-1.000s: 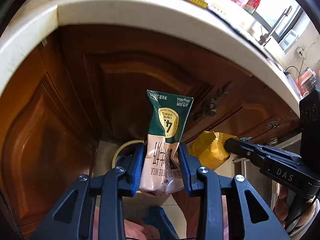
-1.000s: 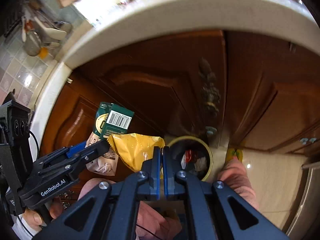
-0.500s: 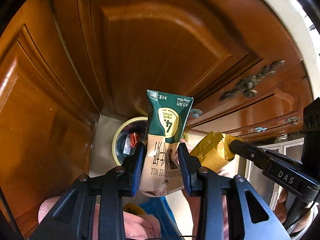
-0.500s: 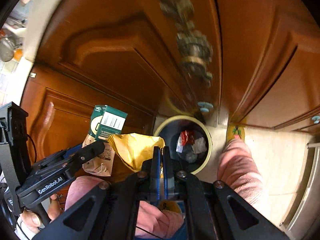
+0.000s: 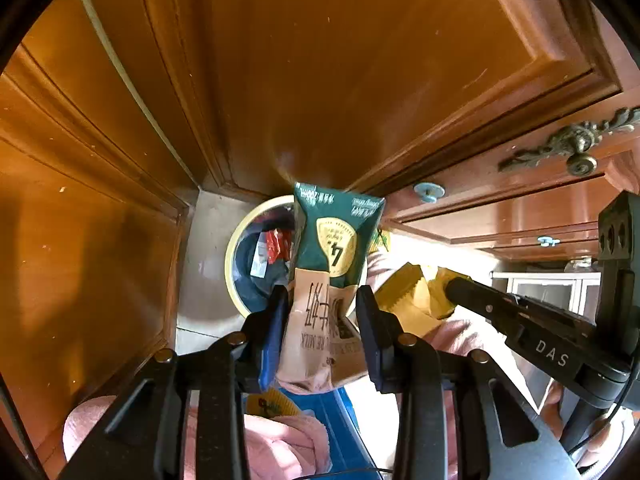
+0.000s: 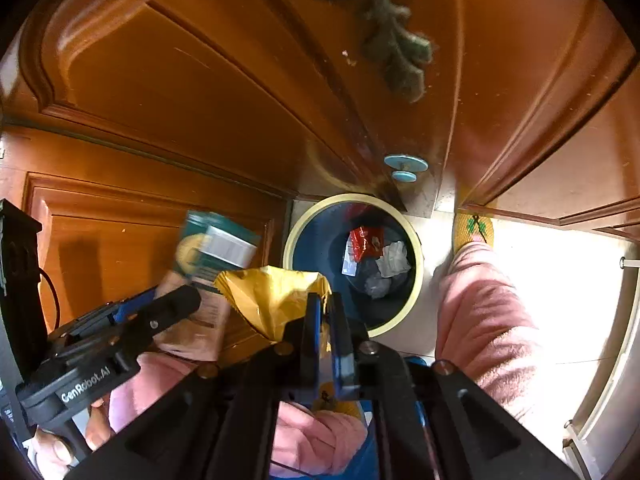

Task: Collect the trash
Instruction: 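Open both tools over the bin to drop the pouches, then raise both open tools back up toward the counter items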

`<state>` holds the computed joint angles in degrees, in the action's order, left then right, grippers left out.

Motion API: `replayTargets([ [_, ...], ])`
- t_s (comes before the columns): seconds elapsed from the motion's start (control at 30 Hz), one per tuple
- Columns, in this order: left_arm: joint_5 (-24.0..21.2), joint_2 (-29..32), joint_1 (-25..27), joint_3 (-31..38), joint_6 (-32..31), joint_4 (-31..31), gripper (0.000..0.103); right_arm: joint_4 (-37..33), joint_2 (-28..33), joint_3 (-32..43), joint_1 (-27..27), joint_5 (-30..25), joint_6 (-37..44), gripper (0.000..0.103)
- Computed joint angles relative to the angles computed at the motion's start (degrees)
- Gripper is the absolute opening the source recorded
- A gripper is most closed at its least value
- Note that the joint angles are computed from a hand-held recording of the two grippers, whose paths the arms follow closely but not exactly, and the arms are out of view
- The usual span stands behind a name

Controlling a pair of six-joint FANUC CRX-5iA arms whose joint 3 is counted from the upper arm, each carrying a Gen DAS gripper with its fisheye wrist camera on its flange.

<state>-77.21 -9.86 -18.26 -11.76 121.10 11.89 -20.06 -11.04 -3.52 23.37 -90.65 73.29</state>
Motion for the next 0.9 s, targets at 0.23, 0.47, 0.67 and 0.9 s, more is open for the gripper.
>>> replayTargets([
  [0.23, -1.01, 1.65, -0.6, 0.86, -0.35, -0.31, 0.035, -0.52, 2.27, 0.21, 0.41, -0.56, 1.22, 0.011],
  [0.47, -2.98, 1.76, -1.13, 2.82, 1.28, -2.4, 0.058, 0.15, 1.55, -0.17, 1.09, -0.26, 0.84, 0.031],
  [0.67, -3.67, 0.49, -1.03, 4.11, 2.06, -3.67, 0.059, 0.42, -0.02, 1.19, 1.1, -0.27, 1.39, 0.031],
  [0.9, -4.74, -1.75, -2.49, 8.92, 4.35, -6.7, 0.059, 2.0, -3.0, 4.35, 2.5, -0.95, 1.77, 0.031],
])
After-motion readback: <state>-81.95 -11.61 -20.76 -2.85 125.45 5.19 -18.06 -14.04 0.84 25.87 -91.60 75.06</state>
